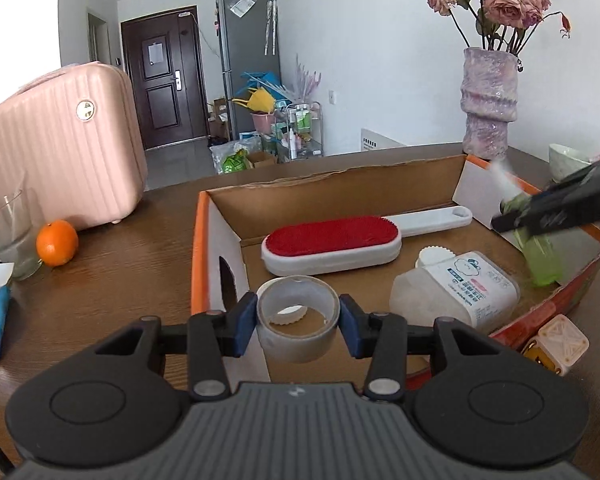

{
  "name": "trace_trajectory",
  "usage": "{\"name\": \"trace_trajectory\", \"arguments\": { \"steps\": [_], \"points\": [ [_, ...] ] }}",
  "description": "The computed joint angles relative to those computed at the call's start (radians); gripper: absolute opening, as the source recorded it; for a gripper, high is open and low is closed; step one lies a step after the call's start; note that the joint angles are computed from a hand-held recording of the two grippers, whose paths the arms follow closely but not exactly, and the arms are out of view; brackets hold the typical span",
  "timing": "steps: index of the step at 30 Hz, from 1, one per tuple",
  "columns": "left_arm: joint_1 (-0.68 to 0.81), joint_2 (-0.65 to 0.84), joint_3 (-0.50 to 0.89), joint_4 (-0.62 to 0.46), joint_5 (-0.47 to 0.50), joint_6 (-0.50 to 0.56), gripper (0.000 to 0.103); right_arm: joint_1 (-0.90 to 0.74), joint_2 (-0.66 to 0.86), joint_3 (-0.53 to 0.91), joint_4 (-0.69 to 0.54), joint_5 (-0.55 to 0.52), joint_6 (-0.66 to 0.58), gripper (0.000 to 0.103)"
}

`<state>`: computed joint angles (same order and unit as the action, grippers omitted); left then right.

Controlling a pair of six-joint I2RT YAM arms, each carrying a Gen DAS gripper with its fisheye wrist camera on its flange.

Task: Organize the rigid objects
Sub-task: 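Lower the tape roll into the box with the left while the right drops the spray bottle in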

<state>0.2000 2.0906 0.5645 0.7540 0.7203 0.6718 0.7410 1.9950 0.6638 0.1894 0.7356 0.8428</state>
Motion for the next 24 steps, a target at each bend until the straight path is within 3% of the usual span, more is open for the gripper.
{"name": "trace_trajectory", "arguments": {
  "steps": [3, 6, 12, 15, 17, 20, 24],
  "points": [
    [-0.001, 0.009, 0.003, 0.006, 0.018, 0.000, 0.055, 0.003, 0.083, 0.061, -0.039, 0.025, -0.021, 0.029],
    [0.003, 0.008, -0.002, 0.009, 0.029, 0.004, 0.058, 0.026, 0.123, 0.104, -0.082, 0.051, -0.032, 0.037],
    [0.044, -0.039, -0.015, -0.030, 0.052, -0.009, 0.064, 0.078, 0.053, 0.070, -0.130, 0.072, 0.061, 0.050],
    [0.109, -0.105, -0.025, -0.139, 0.119, 0.012, 0.066, 0.097, -0.065, -0.008, -0.160, 0.095, 0.090, 0.054],
    [0.151, -0.163, -0.057, -0.176, 0.142, 0.030, 0.075, 0.138, -0.140, -0.044, -0.214, 0.117, 0.149, 0.056],
    [0.241, -0.276, -0.092, -0.299, 0.212, 0.109, 0.080, 0.236, -0.240, -0.057, -0.408, 0.174, 0.320, 0.061],
    [0.403, -0.434, -0.089, -0.616, 0.325, 0.302, 0.084, 0.417, -0.323, -0.025, -0.722, 0.246, 0.618, 0.065]
  ]
}}
